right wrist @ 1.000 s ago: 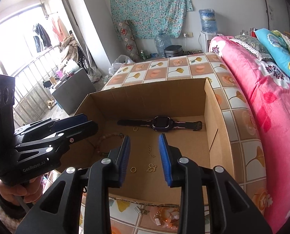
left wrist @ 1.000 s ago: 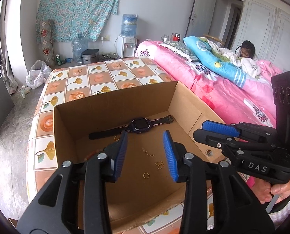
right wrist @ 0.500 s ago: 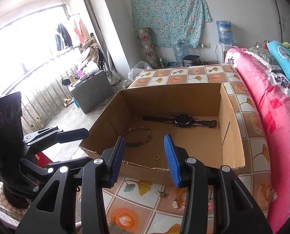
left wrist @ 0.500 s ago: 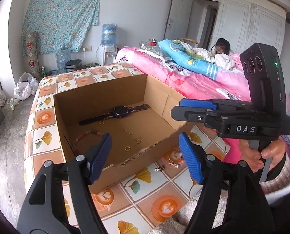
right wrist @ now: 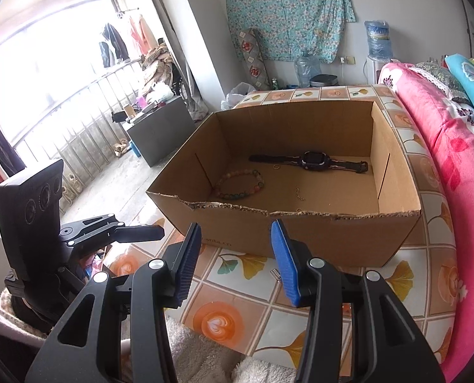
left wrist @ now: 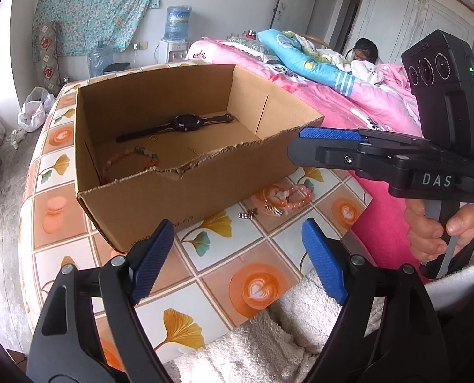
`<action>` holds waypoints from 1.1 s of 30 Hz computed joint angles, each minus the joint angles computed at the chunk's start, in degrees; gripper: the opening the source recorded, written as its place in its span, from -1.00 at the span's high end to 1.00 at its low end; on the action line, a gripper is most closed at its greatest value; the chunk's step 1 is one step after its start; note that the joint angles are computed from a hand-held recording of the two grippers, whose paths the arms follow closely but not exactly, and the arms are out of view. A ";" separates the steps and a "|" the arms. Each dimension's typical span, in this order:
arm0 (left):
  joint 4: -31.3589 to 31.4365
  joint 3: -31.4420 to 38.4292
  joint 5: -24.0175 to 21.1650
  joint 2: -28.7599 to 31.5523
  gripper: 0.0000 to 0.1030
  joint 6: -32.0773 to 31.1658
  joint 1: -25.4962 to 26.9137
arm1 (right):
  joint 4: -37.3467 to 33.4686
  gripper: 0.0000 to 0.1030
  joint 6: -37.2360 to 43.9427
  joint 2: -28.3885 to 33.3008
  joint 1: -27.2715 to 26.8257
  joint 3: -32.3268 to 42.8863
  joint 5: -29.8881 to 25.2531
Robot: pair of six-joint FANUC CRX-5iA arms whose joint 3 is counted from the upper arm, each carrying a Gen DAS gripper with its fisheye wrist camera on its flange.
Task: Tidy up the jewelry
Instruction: 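Withdraw both grippers from the box toward the pink-orange bead bracelet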
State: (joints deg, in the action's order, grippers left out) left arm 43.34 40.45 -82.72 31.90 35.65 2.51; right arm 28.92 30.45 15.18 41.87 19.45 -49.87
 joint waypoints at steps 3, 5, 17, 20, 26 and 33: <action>-2.10 -1.22 0.79 -0.76 -0.55 -0.29 -0.17 | -1.18 0.12 -0.16 0.01 0.10 -0.22 -0.45; -3.31 -1.82 1.34 -1.09 -0.56 -0.47 -0.38 | -1.86 0.12 -0.29 0.07 0.07 -0.21 -0.66; -6.14 -0.96 1.34 -0.26 -0.62 1.98 -0.77 | -3.48 0.12 0.11 1.14 0.22 1.20 -2.18; -6.42 -0.80 1.32 -0.11 -0.62 2.67 -0.81 | -3.95 0.12 0.10 1.41 0.03 1.61 -2.52; -7.46 0.00 1.02 0.36 -0.62 4.03 -0.97 | -4.52 0.12 -0.11 1.52 -0.13 1.70 -2.80; -8.19 0.28 0.98 0.56 -0.62 5.07 -1.13 | -5.15 0.12 0.07 2.04 -0.28 2.51 -3.38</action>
